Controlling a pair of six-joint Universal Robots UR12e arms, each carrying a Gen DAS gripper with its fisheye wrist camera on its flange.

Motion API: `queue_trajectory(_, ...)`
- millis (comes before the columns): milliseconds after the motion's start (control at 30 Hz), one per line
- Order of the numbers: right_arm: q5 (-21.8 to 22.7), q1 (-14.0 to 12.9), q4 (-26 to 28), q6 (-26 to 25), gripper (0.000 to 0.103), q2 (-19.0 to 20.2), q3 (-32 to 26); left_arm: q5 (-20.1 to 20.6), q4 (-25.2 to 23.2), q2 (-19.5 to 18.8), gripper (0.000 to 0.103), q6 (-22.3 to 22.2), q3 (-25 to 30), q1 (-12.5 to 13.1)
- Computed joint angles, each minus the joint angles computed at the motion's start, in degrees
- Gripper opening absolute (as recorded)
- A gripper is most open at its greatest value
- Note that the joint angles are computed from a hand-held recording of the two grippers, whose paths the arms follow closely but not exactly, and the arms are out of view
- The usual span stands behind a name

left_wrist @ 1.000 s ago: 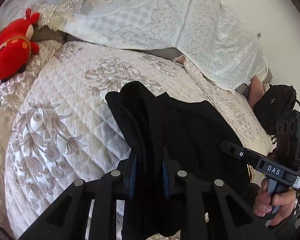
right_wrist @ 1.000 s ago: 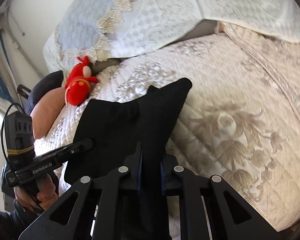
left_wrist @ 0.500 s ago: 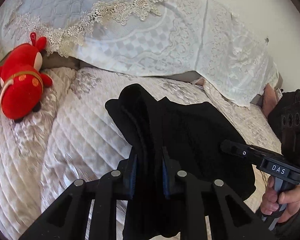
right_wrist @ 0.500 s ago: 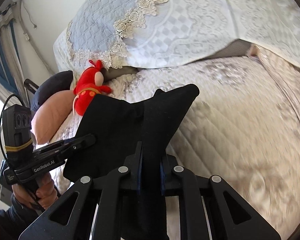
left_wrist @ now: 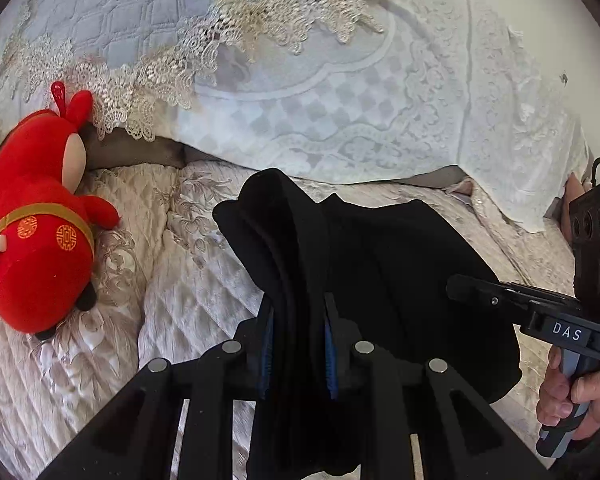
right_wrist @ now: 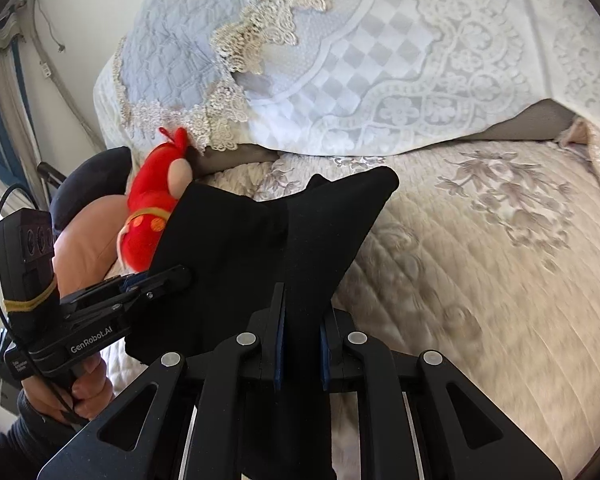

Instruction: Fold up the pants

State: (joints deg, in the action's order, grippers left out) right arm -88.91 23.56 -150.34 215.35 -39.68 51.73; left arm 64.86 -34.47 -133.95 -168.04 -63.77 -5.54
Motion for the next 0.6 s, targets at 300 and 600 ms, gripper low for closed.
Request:
queue_trajectory(300, -2.1, -0.6, 4.6, 1.6, 0.037, 0.1, 1.7, -1.4, -3.4, -2.6, 0.040, -2.9, 1.4, 1.5)
queue_trajectory(600, -12.3, 3.0, 3.5, -3.3, 0.037, -2.3, 4.1, 4.0, 7.4, 2.6, 0.038, -4.2, -6.7, 1.5)
